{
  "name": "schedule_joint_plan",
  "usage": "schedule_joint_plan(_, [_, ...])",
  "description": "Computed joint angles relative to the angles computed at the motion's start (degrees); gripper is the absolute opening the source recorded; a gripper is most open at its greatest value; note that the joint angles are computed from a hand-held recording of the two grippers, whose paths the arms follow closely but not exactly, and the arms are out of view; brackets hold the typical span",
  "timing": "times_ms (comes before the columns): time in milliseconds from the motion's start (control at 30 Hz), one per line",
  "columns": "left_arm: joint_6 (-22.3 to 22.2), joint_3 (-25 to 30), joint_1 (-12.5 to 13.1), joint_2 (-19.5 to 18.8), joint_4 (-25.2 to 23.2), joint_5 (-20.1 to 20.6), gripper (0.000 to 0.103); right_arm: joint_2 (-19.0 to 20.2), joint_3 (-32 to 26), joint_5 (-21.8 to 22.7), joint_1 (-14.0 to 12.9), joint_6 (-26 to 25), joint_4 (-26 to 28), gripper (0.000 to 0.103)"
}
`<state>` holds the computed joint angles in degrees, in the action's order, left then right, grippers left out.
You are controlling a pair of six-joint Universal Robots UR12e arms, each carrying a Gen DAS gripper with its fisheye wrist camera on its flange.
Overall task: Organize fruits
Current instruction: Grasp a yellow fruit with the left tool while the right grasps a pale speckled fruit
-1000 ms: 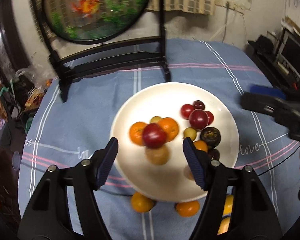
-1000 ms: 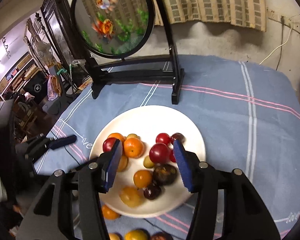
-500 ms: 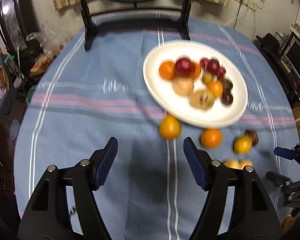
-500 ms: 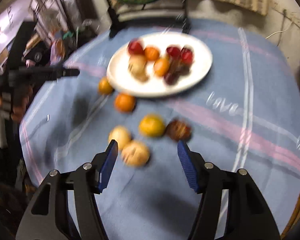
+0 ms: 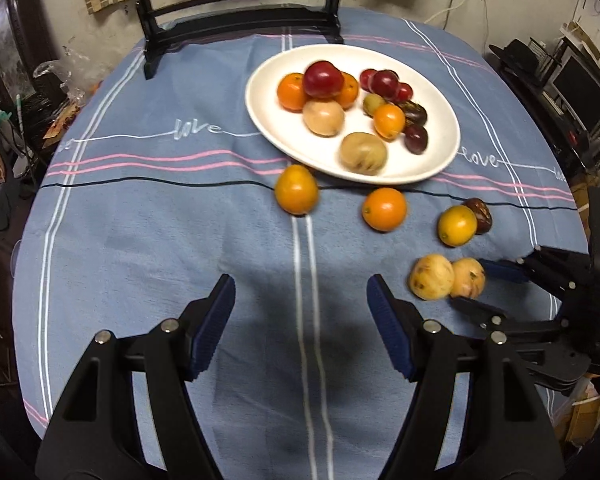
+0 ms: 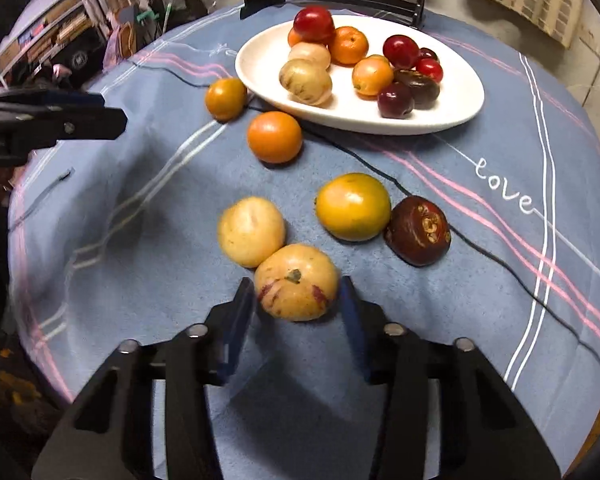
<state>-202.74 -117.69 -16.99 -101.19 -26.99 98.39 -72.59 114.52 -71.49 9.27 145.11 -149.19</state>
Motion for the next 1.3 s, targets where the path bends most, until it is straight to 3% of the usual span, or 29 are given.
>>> schedule_joint_plan(200, [3.61,1.85,-1.35,-2.15,0.14,-2.8,0.07,-1.46,0.45,3.34,-2.3,3.75,1.46,0.042])
schedule_joint_plan(433, [7.64,5.31,-3.24,-6.24,-0.51,-5.22,0.07,-3.1,2.35,4.06,-4.98,8.34,1.37,0.042])
schedule_joint_plan(733, [9.53,8.28,-3.94,-9.61,-1.74,-5.52,0.07,-3.05,2.52,4.84,-5.18,9.16,2.09,0.042])
schedule_joint_plan(833, [9.86,8.64,-4.04,-10.07,-2.23,-5.29,0.066,-2.77,2.13,4.94,-4.99,8.9,2.67,0.042])
schedule_joint_plan(1000, [11.18,8.57,-4.11,-10.31,-1.49,-7.03,0.038,-2.45,1.83,4.7,-4.71,8.9,2.77,0.042])
schedule_joint_plan(1100, [12.45,8.93,-5.06,-10.63,-1.35,-4.25,0.037,-2.29,1.71,4.63,-4.64,9.09,2.86,0.042])
schedule_joint_plan(1300, [12.4,8.8,-5.37,-10.27,-0.85,-3.76,0.037,-2.33,1.87,4.69,-4.75,9.29,2.95,0.042])
